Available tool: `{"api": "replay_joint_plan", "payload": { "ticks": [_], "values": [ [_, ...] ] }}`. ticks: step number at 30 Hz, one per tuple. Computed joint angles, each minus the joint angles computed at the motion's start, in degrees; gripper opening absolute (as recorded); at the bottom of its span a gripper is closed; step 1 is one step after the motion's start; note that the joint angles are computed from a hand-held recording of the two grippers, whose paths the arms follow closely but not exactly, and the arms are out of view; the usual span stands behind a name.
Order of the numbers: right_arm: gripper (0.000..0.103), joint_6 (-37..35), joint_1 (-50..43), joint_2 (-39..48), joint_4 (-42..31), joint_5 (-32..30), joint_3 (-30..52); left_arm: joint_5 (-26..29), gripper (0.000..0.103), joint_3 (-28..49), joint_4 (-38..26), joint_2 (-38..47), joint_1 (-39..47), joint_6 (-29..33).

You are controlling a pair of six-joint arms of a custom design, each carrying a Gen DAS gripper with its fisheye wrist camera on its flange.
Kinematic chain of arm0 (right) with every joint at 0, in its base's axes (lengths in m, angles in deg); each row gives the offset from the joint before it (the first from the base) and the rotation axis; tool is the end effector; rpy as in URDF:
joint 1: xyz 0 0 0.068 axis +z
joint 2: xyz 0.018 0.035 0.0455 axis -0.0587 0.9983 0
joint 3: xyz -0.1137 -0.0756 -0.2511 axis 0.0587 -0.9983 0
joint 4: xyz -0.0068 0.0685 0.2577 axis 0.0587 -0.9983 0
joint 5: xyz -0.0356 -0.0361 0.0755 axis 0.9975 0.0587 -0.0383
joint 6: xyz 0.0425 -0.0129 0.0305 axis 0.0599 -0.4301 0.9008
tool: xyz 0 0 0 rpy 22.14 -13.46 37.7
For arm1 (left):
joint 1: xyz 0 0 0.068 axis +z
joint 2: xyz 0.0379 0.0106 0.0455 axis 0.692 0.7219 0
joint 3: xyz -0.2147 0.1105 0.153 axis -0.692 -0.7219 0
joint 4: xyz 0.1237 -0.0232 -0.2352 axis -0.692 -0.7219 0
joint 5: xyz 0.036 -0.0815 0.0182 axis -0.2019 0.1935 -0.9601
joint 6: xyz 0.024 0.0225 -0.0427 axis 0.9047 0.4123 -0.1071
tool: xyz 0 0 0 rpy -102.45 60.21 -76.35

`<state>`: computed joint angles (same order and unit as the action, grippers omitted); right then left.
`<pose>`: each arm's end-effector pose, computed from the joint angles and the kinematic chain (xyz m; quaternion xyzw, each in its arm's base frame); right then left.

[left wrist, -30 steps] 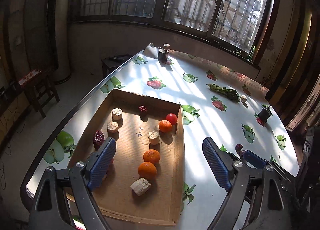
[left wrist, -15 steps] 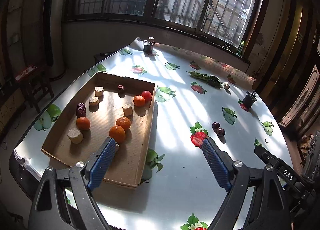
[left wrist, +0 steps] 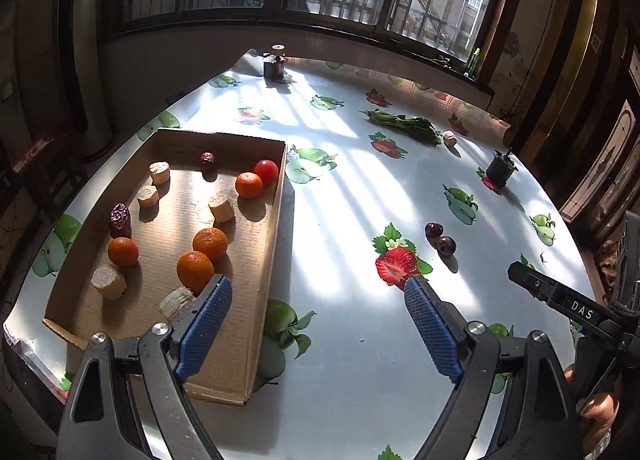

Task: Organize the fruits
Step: 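Move both open tools back to the loose dates on the table, then grasp a dark red date with the left tool while the right tool grasps a dark plum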

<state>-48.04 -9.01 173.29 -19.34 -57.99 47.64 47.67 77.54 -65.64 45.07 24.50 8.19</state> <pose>0.3753 -0.0180 0.1413 -0.1181 0.9171 0.2263 0.3062 0.2399 -0.0712 0.1619 -0.1939 0.9053 -0.0159 0.3775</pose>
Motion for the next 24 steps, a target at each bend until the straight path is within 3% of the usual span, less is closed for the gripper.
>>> {"api": "replay_joint_plan", "payload": {
  "ticks": [2, 3, 4, 14, 15, 18, 21, 24],
  "values": [
    [0.073, -1.78, 2.90, 3.08, -1.53, 3.34, 3.93, 0.45, 0.080, 1.54, 0.63, 2.35, 0.98, 1.83],
    [0.070, -2.41, 4.48, 4.52, -0.78, 5.19, 5.20, 1.60, 0.065, 2.05, 0.88, 3.20, 1.78, 2.42],
    [0.061, -2.88, 5.74, 5.93, -0.13, 6.38, 6.35, 3.27, 0.059, 2.72, 1.03, 4.37, 2.80, 2.83],
    [0.058, -0.49, 11.04, 19.14, -1.40, 10.35, 18.85, 8.89, 0.059, 9.46, 4.15, 15.22, 6.13, 4.77],
    [0.057, -0.12, 11.30, 18.86, 0.61, 11.02, 17.76, 9.43, 0.059, 10.85, 4.20, 16.85, 6.23, 4.90],
    [0.039, 0.02, 11.41, 18.48, 1.60, 11.43, 17.07, 11.59, 0.059, 15.73, 4.08, 22.42, 6.28, 5.21],
    [0.039, 0.56, 10.94, 15.94, 4.49, 14.05, 14.09, 13.23, 0.059, 20.96, 3.24, 27.80, 5.46, 6.07],
    [0.039, -0.22, 10.56, 12.35, 10.35, 21.71, 9.22, 14.24, 0.059, 26.58, 1.79, 33.34, 4.74, 7.12]
  ]
}}
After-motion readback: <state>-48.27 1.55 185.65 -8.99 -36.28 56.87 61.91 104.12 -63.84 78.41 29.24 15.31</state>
